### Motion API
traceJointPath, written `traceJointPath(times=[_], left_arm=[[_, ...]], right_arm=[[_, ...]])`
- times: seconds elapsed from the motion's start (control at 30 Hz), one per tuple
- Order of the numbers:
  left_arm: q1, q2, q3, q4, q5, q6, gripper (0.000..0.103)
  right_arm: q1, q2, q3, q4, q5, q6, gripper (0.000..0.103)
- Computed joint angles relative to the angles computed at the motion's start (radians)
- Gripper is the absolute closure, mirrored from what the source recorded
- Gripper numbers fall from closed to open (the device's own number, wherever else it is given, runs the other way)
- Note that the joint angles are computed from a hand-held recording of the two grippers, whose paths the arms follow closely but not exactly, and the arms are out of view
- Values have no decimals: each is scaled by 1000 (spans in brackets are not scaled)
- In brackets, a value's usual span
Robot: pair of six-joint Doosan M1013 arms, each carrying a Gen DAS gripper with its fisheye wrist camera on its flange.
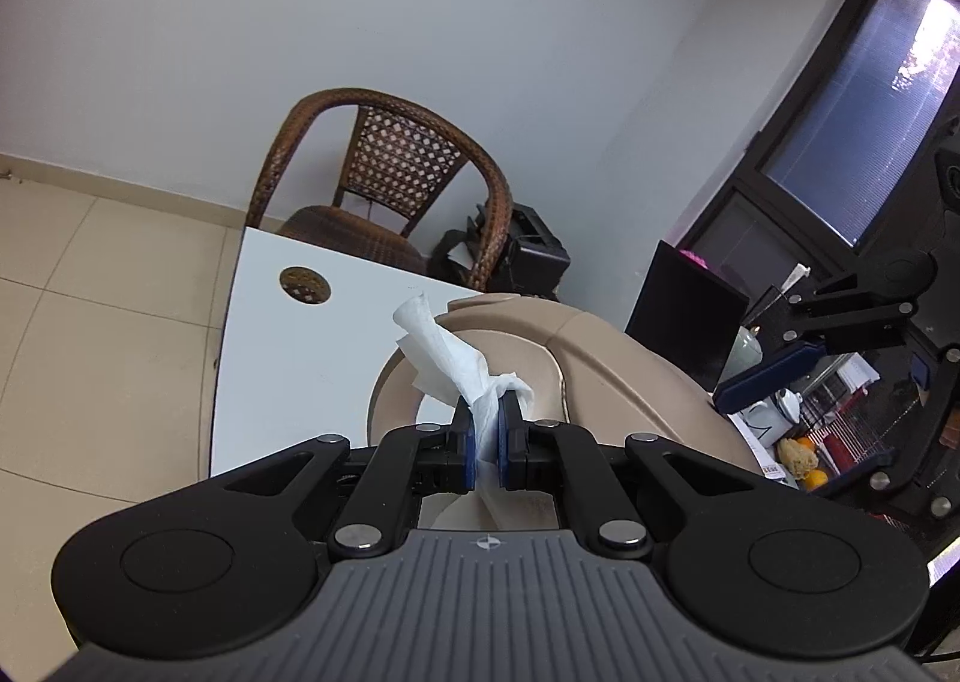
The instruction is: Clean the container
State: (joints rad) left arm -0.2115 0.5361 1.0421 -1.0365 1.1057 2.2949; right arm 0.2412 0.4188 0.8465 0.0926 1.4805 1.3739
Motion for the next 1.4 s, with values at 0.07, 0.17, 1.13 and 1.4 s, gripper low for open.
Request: traceJointPath(times=[0.07, 0.17, 1.13, 1.4], left_arm=[[-3, 7, -5, -4, -2, -3, 97], [-5, -3, 15, -13, -24, -3, 97], [-6, -165, 200, -33, -179, -6, 96], [-5, -154, 183, -30, -165, -9, 96]], right_arm=[[1, -1, 1, -1, -1, 0, 31], [1, -2, 3, 0, -2, 2, 31], [12, -10, 18, 3, -5, -37, 31], [14, -14, 27, -2, -14, -28, 31]])
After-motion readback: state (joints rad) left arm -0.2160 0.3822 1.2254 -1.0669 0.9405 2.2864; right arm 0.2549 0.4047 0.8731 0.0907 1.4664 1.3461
